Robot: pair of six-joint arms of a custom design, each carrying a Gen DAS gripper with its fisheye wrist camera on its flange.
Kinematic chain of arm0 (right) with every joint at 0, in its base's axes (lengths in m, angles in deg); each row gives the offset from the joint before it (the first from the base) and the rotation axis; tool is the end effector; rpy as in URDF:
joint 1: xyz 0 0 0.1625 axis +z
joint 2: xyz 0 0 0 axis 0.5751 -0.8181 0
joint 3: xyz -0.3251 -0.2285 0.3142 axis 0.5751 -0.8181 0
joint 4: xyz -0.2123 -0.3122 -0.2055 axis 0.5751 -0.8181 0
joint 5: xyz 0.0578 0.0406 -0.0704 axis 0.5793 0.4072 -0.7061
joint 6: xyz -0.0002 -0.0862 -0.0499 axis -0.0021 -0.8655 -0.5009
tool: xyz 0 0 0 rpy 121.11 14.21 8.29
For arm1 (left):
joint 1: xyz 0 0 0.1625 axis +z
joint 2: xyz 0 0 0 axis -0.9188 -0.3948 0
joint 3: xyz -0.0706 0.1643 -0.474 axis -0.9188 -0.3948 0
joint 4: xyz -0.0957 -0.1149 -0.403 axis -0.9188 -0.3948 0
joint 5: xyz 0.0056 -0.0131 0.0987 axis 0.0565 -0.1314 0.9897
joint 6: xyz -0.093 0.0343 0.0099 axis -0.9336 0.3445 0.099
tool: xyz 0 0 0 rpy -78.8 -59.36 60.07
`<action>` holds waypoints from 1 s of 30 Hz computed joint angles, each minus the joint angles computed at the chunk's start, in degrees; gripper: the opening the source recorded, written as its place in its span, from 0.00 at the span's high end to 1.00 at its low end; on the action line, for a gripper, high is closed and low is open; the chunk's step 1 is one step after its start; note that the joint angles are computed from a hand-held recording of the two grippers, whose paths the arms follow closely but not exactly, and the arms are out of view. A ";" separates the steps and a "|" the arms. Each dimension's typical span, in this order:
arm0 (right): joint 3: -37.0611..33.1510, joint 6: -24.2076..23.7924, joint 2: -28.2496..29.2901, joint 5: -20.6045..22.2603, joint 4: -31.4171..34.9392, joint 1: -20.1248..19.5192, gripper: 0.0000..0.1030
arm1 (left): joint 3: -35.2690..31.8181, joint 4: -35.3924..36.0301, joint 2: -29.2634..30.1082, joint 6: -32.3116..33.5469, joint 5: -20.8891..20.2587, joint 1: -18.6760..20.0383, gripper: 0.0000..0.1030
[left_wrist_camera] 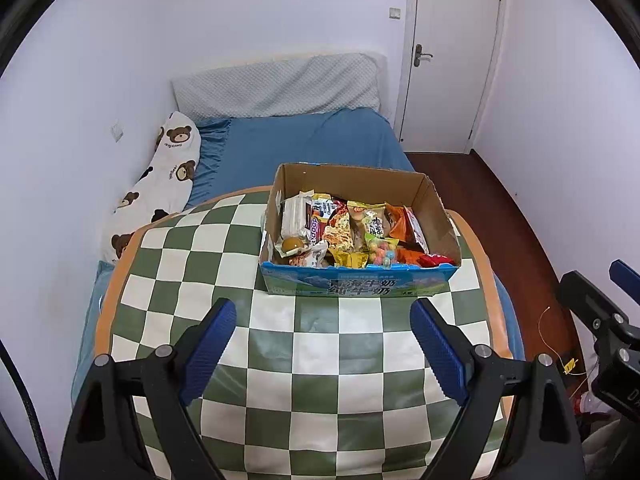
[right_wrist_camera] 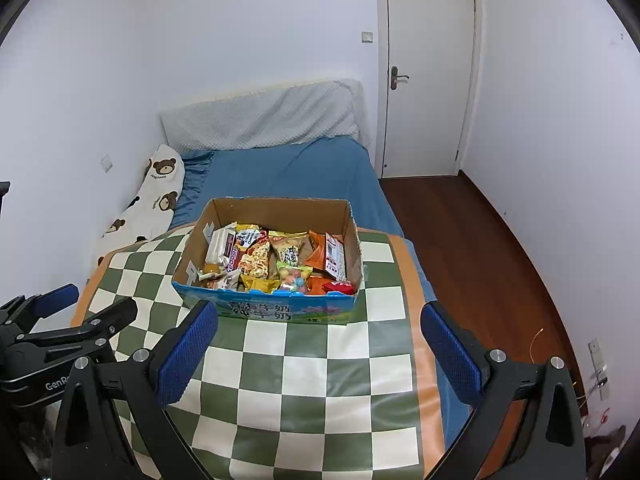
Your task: Organize snacks
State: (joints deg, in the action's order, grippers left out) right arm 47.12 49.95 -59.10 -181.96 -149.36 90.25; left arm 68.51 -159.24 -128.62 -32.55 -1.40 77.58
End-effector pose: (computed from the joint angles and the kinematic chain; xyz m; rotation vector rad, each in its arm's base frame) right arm 0.3053 -0.3256 0.5202 0.5261 -2.3108 0.8217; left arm -0.5513 -0.3127 0.2190 0.2122 2.2227 -0.7941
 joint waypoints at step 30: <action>2.73 -8.96 11.05 0.42 -17.67 -11.45 0.00 | 0.63 -5.31 4.16 4.48 3.01 10.49 0.02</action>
